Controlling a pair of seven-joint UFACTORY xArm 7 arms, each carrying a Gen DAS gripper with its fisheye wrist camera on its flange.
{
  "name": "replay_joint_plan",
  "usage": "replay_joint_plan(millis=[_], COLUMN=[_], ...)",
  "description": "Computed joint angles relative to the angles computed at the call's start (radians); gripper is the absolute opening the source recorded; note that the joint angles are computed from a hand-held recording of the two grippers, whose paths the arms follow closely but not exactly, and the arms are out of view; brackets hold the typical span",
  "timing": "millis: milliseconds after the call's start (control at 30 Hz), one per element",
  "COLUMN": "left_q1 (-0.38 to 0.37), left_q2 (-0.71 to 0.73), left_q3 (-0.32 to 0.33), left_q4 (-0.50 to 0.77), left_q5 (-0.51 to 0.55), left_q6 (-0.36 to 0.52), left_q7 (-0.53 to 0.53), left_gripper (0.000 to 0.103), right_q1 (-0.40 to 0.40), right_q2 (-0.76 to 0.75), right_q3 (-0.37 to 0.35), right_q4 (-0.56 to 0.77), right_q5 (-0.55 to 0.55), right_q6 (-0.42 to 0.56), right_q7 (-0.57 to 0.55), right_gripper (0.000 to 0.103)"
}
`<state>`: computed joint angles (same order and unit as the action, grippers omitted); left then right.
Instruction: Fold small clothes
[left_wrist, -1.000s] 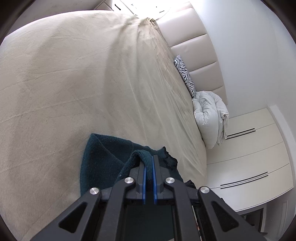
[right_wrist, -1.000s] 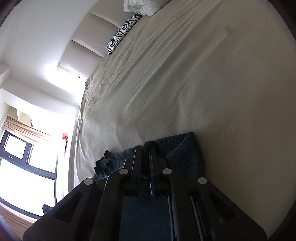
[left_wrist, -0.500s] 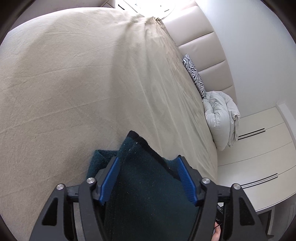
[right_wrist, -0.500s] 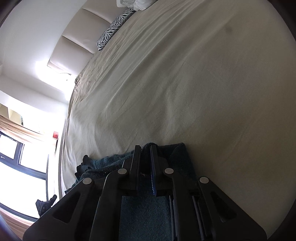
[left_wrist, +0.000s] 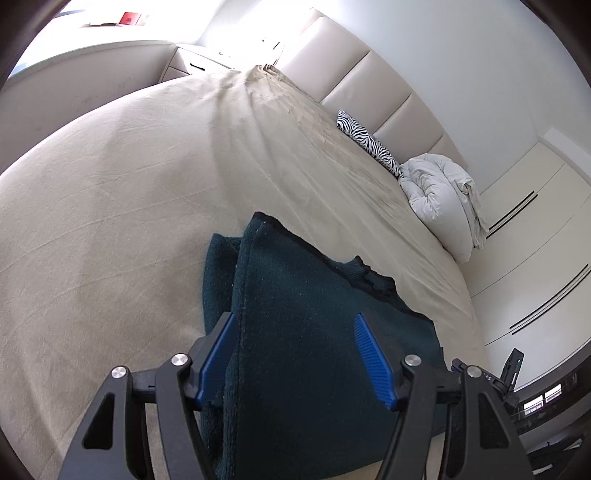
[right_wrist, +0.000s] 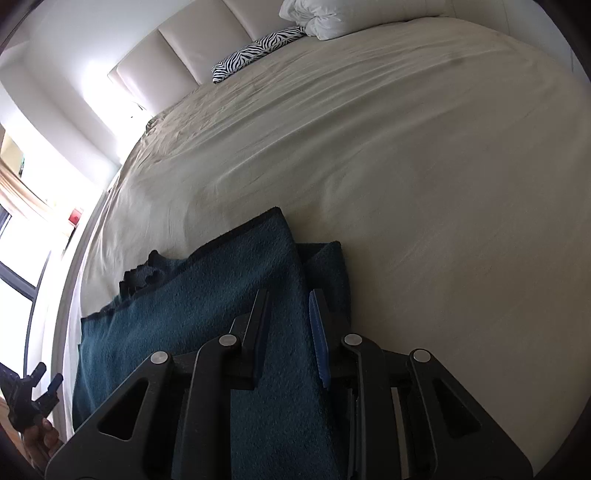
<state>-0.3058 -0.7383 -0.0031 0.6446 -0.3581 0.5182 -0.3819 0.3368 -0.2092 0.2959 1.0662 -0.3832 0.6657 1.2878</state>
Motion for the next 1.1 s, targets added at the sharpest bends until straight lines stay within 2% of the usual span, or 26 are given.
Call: replay_joint_plan(millis=[100, 300, 433, 567, 633, 800, 900, 967, 1100], left_q1=[0.030, 0.040, 0.045, 0.037, 0.038, 0.052, 0.057, 0.061, 0.067], left_q2=[-0.034, -0.096, -0.139, -0.154, -0.157, -0.153, -0.155, -0.150, -0.138], left_q3=[-0.046, -0.072, -0.084, -0.087, -0.088, -0.095, -0.095, -0.098, -0.101], left_q4=[-0.035, -0.098, -0.127, -0.140, -0.146, -0.143, -0.144, -0.140, -0.129], left_q5=[0.046, 0.090, 0.121, 0.136, 0.143, 0.171, 0.183, 0.197, 0.217], left_q6=[0.026, 0.046, 0.050, 0.068, 0.068, 0.085, 0.097, 0.112, 0.135], left_q7=[-0.030, -0.063, -0.081, -0.094, -0.100, -0.108, -0.109, -0.105, -0.090], left_gripper=[0.067, 0.066, 0.064, 0.059, 0.058, 0.045, 0.038, 0.029, 0.020], right_q1=[0.029, 0.025, 0.010, 0.035, 0.027, 0.020, 0.017, 0.019, 0.023], right_q2=[-0.065, -0.153, -0.220, -0.235, -0.238, -0.228, -0.222, -0.230, -0.234], right_q3=[0.012, 0.045, 0.059, 0.042, 0.067, 0.101, 0.117, 0.126, 0.143], right_q4=[-0.057, -0.130, -0.185, -0.215, -0.207, -0.173, -0.148, -0.142, -0.123], right_q5=[0.029, 0.061, 0.084, 0.161, 0.144, 0.104, 0.075, 0.064, 0.039], right_q6=[0.028, 0.071, 0.089, 0.074, 0.095, 0.159, 0.200, 0.220, 0.268], right_q7=[-0.020, -0.027, 0.006, -0.051, -0.060, -0.081, -0.075, -0.060, -0.046], right_gripper=[0.021, 0.021, 0.021, 0.021, 0.021, 0.020, 0.014, 0.009, 0.007])
